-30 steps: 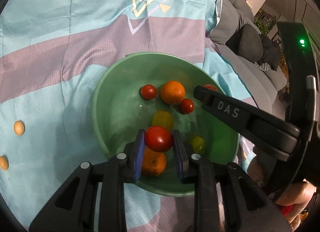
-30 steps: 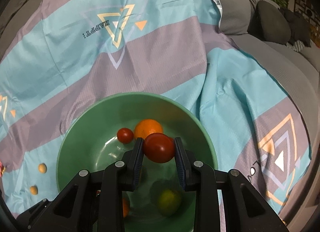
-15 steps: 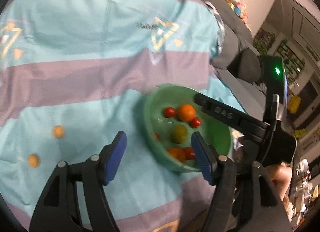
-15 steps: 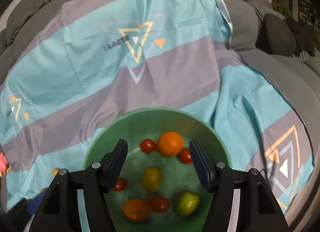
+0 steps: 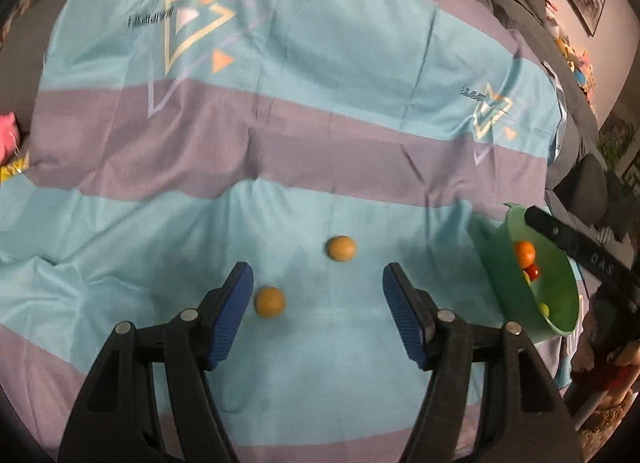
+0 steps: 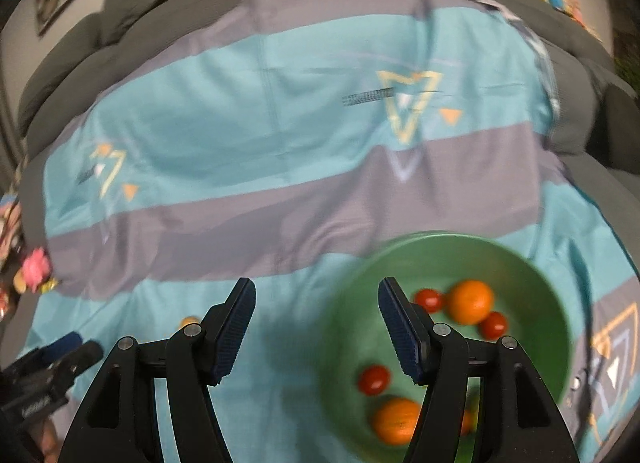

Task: Organize fruits
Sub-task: 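Grasp a small yellow round fruit with the left tool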

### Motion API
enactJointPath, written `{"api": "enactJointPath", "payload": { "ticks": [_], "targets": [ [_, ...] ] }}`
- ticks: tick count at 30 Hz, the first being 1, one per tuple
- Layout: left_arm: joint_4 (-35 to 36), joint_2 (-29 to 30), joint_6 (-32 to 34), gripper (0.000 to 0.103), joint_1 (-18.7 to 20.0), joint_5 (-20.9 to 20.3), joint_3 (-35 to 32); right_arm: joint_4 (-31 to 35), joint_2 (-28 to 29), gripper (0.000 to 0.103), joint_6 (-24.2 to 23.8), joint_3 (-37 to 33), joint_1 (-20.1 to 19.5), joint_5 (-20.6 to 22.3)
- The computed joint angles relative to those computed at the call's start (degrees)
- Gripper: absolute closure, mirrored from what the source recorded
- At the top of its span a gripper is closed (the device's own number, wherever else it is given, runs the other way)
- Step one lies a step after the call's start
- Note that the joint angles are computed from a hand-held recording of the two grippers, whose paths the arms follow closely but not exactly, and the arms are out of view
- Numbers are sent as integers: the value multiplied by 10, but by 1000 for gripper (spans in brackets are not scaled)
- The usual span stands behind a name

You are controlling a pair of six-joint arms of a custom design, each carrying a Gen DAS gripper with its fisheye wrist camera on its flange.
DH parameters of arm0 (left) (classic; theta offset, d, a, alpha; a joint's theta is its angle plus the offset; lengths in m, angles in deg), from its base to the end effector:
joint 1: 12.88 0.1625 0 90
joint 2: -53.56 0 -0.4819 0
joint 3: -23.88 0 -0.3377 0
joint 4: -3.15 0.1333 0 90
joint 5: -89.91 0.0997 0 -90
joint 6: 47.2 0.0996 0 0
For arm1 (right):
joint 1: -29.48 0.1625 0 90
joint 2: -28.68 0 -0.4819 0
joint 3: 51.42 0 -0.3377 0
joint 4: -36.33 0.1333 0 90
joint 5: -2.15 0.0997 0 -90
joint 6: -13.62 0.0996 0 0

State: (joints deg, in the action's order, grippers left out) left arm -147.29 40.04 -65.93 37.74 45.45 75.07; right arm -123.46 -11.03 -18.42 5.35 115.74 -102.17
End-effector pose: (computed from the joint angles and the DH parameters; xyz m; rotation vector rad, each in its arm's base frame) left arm -0.3843 -0.7904 0.0431 0.2373 2.4671 -0.9382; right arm 0.0542 -0.8361 0.3922 0.4475 -2.3942 1.0528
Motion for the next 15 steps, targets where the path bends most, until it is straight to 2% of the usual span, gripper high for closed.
{"api": "enactJointPath", "payload": {
  "ticks": [2,4,6,9,11,15],
  "targets": [
    [14,-1,-13,37,11,-18,-3,-4,9,39,-11,1,5,-10],
    [32,3,-29,42,20,-27,-13,-3,16,38,-17,1,9,-14],
    [66,11,-36,54,27,-40,-35,6,18,39,-19,3,10,-8],
    [131,19,-82,64,37,-48,-64,25,19,39,-15,5,9,6],
    [161,24,-101,66,43,-52,-82,32,20,39,-14,7,10,6],
    [169,24,-113,68,47,-61,-88,39,23,39,-20,12,13,0]
  ]
}}
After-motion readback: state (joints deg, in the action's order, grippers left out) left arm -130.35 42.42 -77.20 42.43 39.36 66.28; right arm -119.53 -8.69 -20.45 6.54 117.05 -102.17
